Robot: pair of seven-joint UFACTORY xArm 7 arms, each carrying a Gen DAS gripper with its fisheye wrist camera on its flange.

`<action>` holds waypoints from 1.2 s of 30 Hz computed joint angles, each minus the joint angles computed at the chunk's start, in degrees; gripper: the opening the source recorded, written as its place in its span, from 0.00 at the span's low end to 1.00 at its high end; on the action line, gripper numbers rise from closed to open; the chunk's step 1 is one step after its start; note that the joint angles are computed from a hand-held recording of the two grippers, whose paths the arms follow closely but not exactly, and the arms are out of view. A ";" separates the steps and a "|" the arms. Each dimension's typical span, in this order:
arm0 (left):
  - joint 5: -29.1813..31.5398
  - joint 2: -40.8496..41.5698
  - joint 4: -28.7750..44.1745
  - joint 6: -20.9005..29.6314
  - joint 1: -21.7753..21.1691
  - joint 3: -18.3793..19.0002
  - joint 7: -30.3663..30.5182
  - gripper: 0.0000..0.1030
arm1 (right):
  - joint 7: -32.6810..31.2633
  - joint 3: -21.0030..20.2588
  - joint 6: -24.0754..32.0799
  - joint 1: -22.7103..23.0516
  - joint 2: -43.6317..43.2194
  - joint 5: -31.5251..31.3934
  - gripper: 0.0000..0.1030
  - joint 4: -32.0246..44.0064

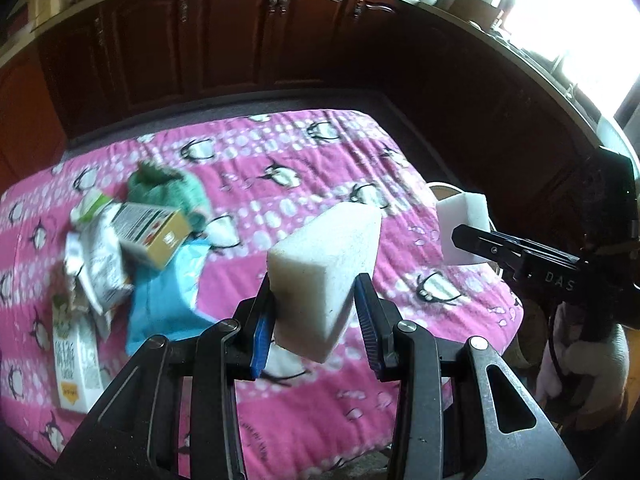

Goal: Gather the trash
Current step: 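Carry both white sponge blocks over the bucket and open both tools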

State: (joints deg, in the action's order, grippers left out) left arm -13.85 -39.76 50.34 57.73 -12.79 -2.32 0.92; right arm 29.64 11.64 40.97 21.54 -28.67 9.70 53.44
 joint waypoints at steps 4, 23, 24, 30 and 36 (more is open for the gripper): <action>-0.16 2.65 2.04 -1.00 -1.10 -1.28 0.06 0.35 | 0.55 -0.91 1.31 -1.41 -2.83 -0.83 0.31 -1.69; -0.34 17.15 11.71 -6.61 -7.62 -6.89 -1.32 0.35 | 0.83 -5.35 7.44 -9.17 -14.07 -2.12 0.31 -8.61; -0.45 18.13 12.45 -6.82 -7.98 -7.08 -1.31 0.35 | 0.82 -5.58 7.79 -9.63 -14.57 -2.25 0.31 -8.92; -1.27 23.45 16.13 -8.19 -9.91 -8.18 -1.24 0.35 | 0.67 -6.80 9.16 -12.00 -16.92 -2.64 0.31 -10.94; -2.35 28.88 19.94 -9.31 -11.82 -9.44 -1.32 0.35 | 0.27 -8.28 10.38 -14.03 -18.57 -2.55 0.31 -13.33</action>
